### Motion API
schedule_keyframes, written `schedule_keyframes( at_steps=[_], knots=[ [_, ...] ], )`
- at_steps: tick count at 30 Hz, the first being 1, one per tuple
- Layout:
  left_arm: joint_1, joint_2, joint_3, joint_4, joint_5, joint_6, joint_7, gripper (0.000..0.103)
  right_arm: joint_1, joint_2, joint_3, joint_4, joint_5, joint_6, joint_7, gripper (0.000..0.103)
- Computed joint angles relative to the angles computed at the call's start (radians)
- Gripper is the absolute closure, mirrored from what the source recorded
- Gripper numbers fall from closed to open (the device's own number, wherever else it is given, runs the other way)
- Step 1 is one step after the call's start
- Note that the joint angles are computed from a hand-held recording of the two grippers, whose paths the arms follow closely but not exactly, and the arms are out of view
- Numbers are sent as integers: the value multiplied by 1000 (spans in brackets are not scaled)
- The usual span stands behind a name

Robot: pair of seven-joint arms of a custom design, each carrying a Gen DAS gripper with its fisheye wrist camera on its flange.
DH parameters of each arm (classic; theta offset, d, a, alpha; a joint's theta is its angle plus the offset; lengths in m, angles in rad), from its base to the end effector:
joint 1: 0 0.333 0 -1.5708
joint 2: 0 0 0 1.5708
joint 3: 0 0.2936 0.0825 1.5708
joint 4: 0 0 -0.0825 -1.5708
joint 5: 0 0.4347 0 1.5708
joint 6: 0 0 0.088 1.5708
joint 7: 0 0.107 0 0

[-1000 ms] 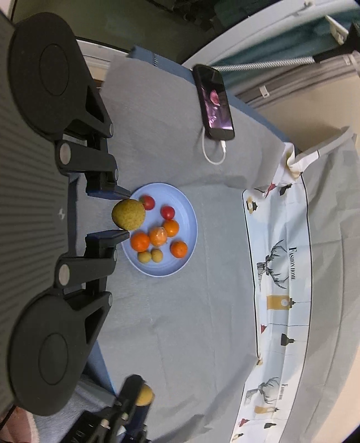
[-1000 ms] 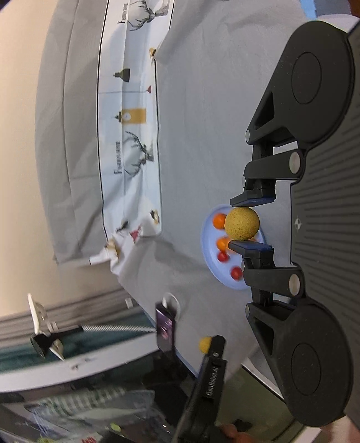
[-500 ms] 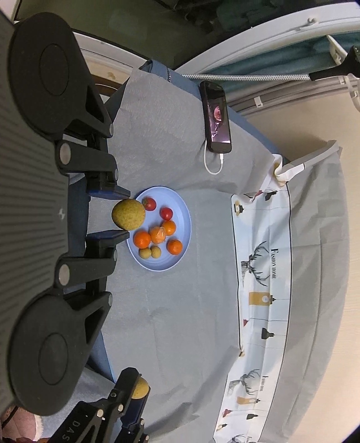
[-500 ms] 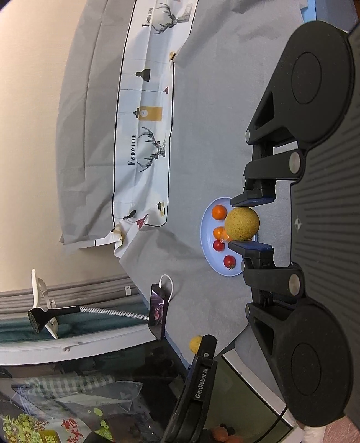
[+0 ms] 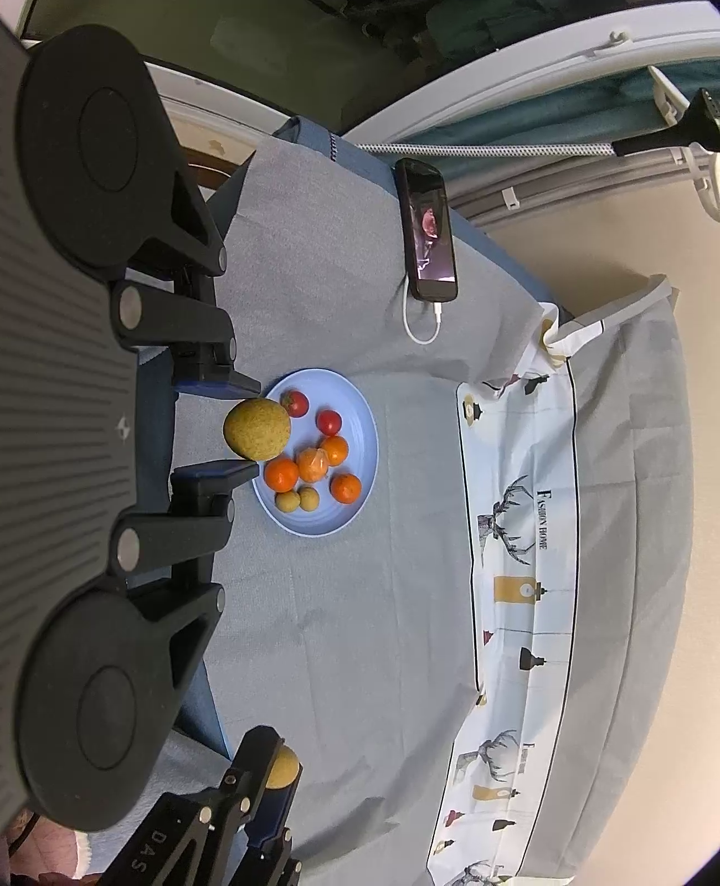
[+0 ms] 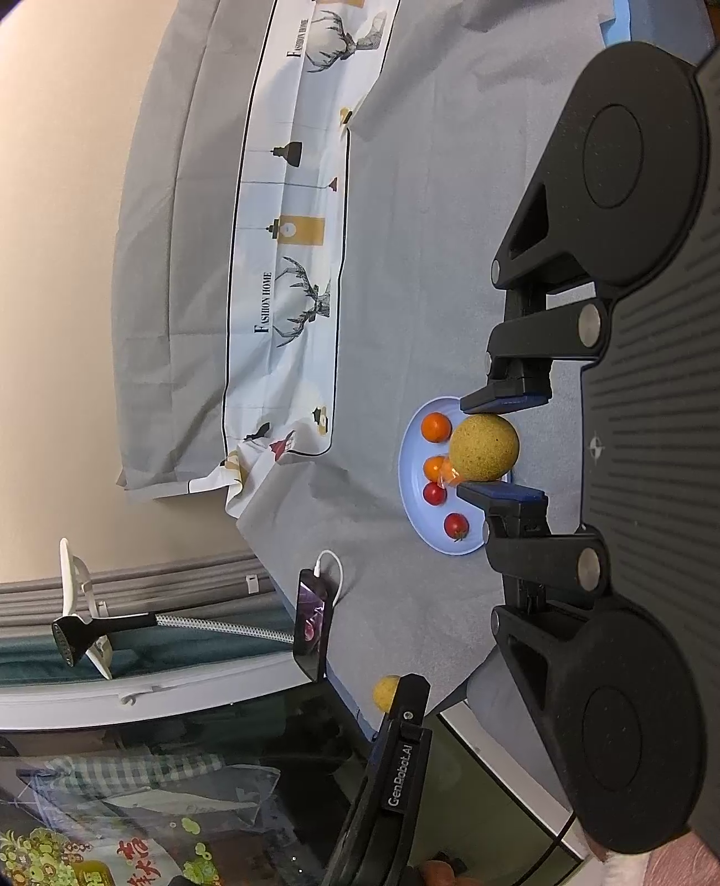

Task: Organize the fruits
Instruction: 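Carry both held yellow fruits toward the blue plate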

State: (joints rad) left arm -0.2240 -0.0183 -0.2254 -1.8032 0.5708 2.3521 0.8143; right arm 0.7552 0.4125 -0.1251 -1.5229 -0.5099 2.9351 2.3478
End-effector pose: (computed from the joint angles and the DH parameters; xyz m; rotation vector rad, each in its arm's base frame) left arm 0.5899 -0.2772 0.5752 -1.7662 1.7382 -0.5814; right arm 0.5880 0.4878 0.5000 -1.7549 1.2461 -0.5449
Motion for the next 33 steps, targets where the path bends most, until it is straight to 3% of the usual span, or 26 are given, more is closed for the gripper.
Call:
schedule_keyframes(
  at_steps=[9, 11, 19, 27, 33],
  knots=[
    [1, 40, 11, 37, -13, 5, 0, 78, -19, 31, 21, 43, 47, -49, -43, 76],
    [4, 50, 14, 46, -38, 3, 25, 78, -38, 47, 45, 68, 80, -72, -77, 76],
    [15, 136, 33, 148, -89, -26, 119, 78, -30, 136, 39, 194, 128, -130, -112, 76],
    [20, 262, 53, 296, -140, -43, 204, 78, -49, 269, 47, 401, 197, -240, -149, 76],
    [10, 365, 70, 424, -166, -84, 232, 78, -81, 420, 82, 640, 287, -348, -247, 76]
  ],
)
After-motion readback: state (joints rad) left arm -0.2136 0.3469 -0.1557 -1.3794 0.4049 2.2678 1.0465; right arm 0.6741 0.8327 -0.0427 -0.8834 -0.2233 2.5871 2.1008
